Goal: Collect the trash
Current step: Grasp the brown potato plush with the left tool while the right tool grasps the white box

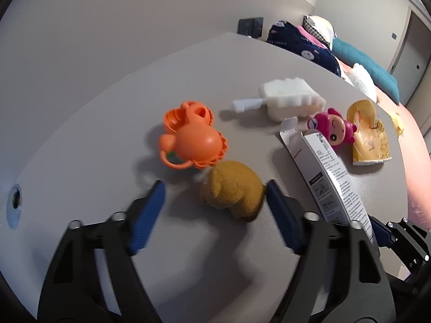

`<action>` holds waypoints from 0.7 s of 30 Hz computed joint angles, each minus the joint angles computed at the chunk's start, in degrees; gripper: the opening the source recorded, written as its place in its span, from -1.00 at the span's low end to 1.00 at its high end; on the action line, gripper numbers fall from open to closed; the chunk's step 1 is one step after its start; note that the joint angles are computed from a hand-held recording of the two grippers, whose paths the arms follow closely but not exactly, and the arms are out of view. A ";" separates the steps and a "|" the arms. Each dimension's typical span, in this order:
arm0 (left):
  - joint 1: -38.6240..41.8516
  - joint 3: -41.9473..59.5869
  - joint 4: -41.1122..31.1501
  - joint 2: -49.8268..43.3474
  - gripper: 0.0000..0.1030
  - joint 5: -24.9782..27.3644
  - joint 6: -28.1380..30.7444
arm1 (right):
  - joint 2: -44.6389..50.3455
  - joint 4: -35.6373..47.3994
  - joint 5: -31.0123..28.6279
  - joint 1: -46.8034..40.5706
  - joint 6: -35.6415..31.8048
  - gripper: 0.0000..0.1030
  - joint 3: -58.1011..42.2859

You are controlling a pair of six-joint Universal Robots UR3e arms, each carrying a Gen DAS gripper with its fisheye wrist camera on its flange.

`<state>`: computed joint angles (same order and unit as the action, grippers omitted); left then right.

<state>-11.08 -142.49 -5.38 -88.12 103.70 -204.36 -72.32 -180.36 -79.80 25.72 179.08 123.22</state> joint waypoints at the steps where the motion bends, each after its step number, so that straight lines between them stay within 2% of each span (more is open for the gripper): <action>1: -0.94 0.50 -0.06 -0.67 0.16 1.54 -0.31 | 0.11 0.18 0.18 -0.13 -0.04 -0.45 -0.22; 2: -1.14 0.78 -0.30 -0.90 0.12 1.94 -0.37 | 0.05 0.30 0.45 -0.29 -0.07 -0.45 -0.23; 4: -1.20 0.46 0.00 -0.65 -0.11 2.01 -0.30 | -0.16 0.17 0.98 -0.63 -0.02 -0.45 0.17; 9: -0.76 -1.66 0.53 1.78 -0.11 -0.11 -1.08 | -0.77 0.13 2.24 -1.50 -0.06 -0.45 1.06; 14: -4.59 -1.40 -1.67 3.49 -0.11 2.02 -3.56 | -4.19 -0.38 3.44 -2.60 -0.43 -0.45 4.35; 21: -10.71 -0.19 -5.60 6.96 -0.11 5.13 -9.03 | -13.57 0.25 4.92 -5.53 -1.52 -0.45 11.67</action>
<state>-21.79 -142.67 -10.98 -81.15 108.83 -213.39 -85.89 -180.11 -74.89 20.20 177.56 134.89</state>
